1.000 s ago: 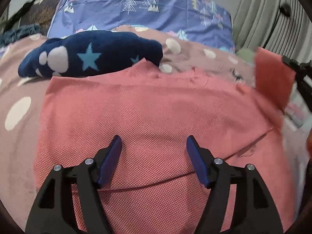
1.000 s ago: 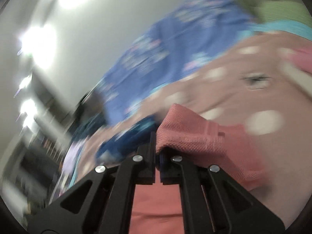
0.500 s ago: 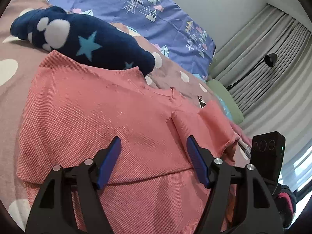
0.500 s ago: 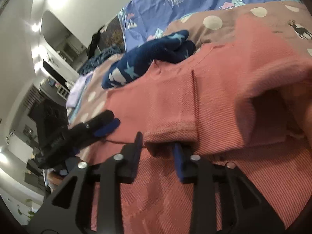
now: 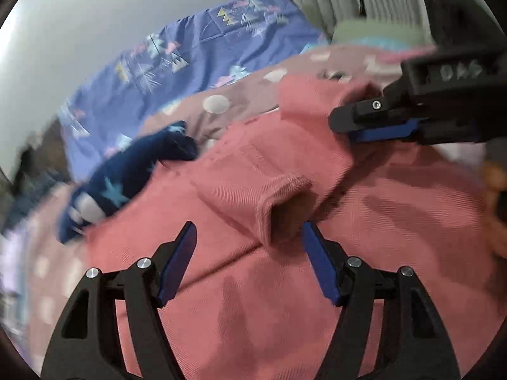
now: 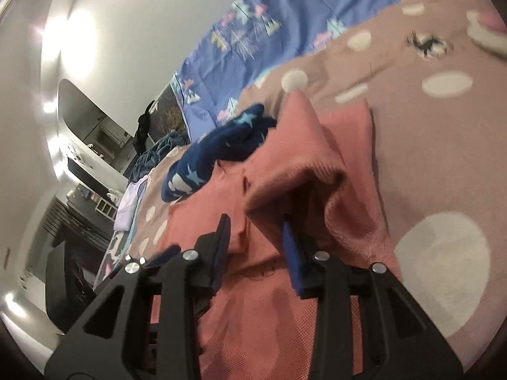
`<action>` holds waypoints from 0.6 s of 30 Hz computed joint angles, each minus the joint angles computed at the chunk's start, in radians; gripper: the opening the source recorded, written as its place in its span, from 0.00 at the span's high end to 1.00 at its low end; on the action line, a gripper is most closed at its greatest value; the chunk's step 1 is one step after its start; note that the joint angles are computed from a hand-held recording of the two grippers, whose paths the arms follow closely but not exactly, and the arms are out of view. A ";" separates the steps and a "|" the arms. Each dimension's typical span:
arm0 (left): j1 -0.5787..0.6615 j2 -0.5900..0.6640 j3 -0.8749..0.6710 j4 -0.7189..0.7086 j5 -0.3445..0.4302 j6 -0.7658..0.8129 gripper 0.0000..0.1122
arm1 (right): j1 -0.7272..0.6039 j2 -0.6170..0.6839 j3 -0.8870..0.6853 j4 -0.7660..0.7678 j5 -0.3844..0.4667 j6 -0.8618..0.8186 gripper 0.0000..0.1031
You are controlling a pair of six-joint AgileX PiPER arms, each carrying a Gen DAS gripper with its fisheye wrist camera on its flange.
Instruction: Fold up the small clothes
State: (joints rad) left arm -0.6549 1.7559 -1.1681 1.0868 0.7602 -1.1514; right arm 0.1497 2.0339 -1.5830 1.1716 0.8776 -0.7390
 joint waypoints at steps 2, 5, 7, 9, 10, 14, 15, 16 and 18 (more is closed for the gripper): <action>0.001 0.046 -0.073 -0.022 0.050 0.047 0.38 | -0.006 0.023 -0.020 0.001 0.028 0.019 0.66; 0.021 0.113 -0.187 -0.044 0.121 0.116 0.56 | -0.017 0.030 -0.015 0.005 0.041 0.017 0.66; 0.037 0.140 -0.251 -0.101 0.144 0.185 0.86 | -0.021 0.040 -0.021 0.000 0.057 0.023 0.65; 0.052 0.125 -0.265 -0.129 0.160 0.173 0.96 | -0.020 0.049 -0.033 -0.015 0.063 0.039 0.63; 0.068 0.086 -0.238 -0.111 0.152 0.108 0.96 | -0.019 0.053 -0.039 -0.023 0.066 0.049 0.63; 0.209 -0.118 -0.041 -0.089 0.016 -0.161 0.96 | 0.001 0.035 -0.029 -0.084 0.026 0.063 0.61; 0.281 -0.187 0.047 -0.087 -0.084 -0.231 0.96 | 0.016 0.022 -0.018 -0.119 -0.002 0.070 0.61; 0.344 -0.225 0.112 -0.079 -0.181 -0.265 0.96 | 0.035 0.007 -0.007 -0.157 -0.036 0.076 0.60; 0.484 -0.275 0.218 -0.152 -0.345 -0.258 0.96 | 0.082 -0.026 0.031 -0.227 -0.121 0.065 0.49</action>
